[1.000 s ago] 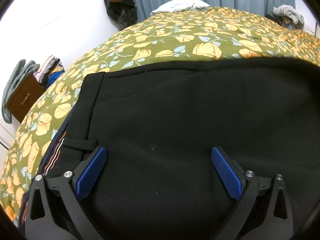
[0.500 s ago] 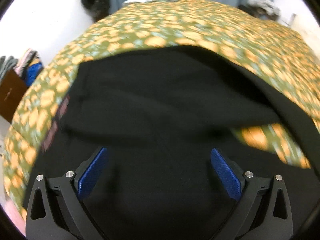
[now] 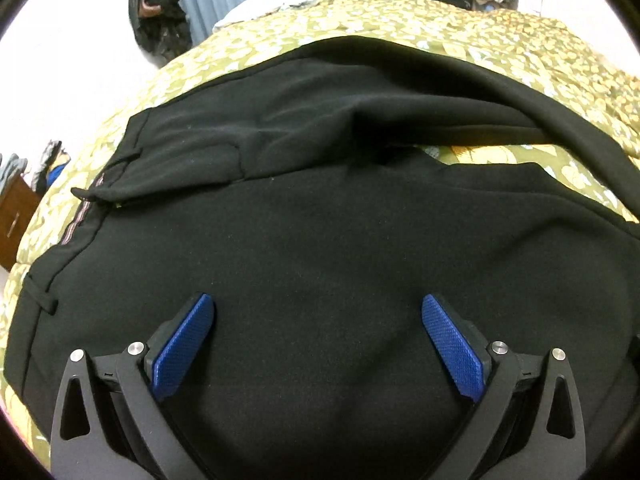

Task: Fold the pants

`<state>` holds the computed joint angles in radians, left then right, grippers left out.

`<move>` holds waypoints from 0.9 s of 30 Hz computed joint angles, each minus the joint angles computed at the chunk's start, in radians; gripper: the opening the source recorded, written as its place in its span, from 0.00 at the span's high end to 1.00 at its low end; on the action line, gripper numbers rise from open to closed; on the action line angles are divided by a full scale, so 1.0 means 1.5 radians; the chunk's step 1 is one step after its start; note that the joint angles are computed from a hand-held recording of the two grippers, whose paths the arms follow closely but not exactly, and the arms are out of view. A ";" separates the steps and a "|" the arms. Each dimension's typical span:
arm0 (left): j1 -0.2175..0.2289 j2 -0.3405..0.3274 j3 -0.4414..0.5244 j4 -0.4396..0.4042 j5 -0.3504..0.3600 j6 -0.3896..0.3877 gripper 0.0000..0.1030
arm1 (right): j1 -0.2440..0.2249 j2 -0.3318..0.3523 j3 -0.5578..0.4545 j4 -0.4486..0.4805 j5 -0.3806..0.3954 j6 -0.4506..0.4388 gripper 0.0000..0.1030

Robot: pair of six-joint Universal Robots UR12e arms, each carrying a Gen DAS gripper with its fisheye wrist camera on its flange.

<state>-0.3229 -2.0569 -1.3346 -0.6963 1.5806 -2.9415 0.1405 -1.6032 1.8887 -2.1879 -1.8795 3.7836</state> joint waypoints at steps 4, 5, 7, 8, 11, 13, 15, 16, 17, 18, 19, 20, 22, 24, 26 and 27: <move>-0.002 0.001 -0.004 0.010 0.002 -0.001 0.01 | 0.008 0.000 0.004 -0.005 -0.014 0.007 0.00; -0.003 0.001 -0.004 0.013 0.004 0.000 0.01 | 0.009 0.000 0.003 -0.004 -0.017 0.007 0.00; -0.004 0.001 -0.007 0.019 0.007 0.001 0.00 | 0.007 0.001 0.005 -0.010 -0.020 0.002 0.00; -0.004 0.002 -0.009 0.021 0.008 0.001 0.00 | 0.009 0.002 0.004 -0.011 -0.022 0.003 0.00; -0.005 0.002 -0.010 0.024 0.013 0.001 0.01 | 0.008 0.005 0.001 -0.012 -0.022 0.002 0.00; -0.006 0.002 -0.010 0.024 0.015 0.001 0.01 | 0.007 0.005 0.003 -0.015 -0.023 0.001 0.00; -0.006 0.003 -0.011 0.024 0.017 0.001 0.01 | 0.009 0.004 0.004 -0.017 -0.026 0.001 0.00; -0.007 0.003 -0.011 0.024 0.018 0.001 0.01 | 0.009 0.005 0.004 -0.018 -0.027 0.001 0.00; -0.007 0.003 -0.011 0.025 0.020 0.001 0.01 | 0.009 0.005 0.005 -0.019 -0.027 0.001 0.00; -0.007 0.003 -0.011 0.025 0.021 0.001 0.01 | 0.009 0.004 0.006 -0.019 -0.026 0.001 0.00; -0.008 0.003 -0.011 0.025 0.021 0.001 0.01 | 0.010 0.004 0.006 -0.019 -0.026 0.001 0.00; -0.008 0.003 -0.011 0.025 0.022 0.001 0.01 | 0.010 0.004 0.006 -0.019 -0.027 0.001 0.00; -0.008 0.003 -0.011 0.025 0.023 0.002 0.01 | 0.010 0.004 0.006 -0.021 -0.028 0.002 0.00; -0.008 0.003 -0.011 0.025 0.023 0.002 0.01 | 0.011 0.004 0.008 -0.026 -0.030 0.001 0.00; -0.008 0.003 -0.011 0.025 0.023 0.002 0.01 | 0.011 0.004 0.010 -0.030 -0.031 0.000 0.00; -0.008 0.003 -0.011 0.025 0.023 0.002 0.01 | 0.011 0.004 0.010 -0.030 -0.031 0.000 0.00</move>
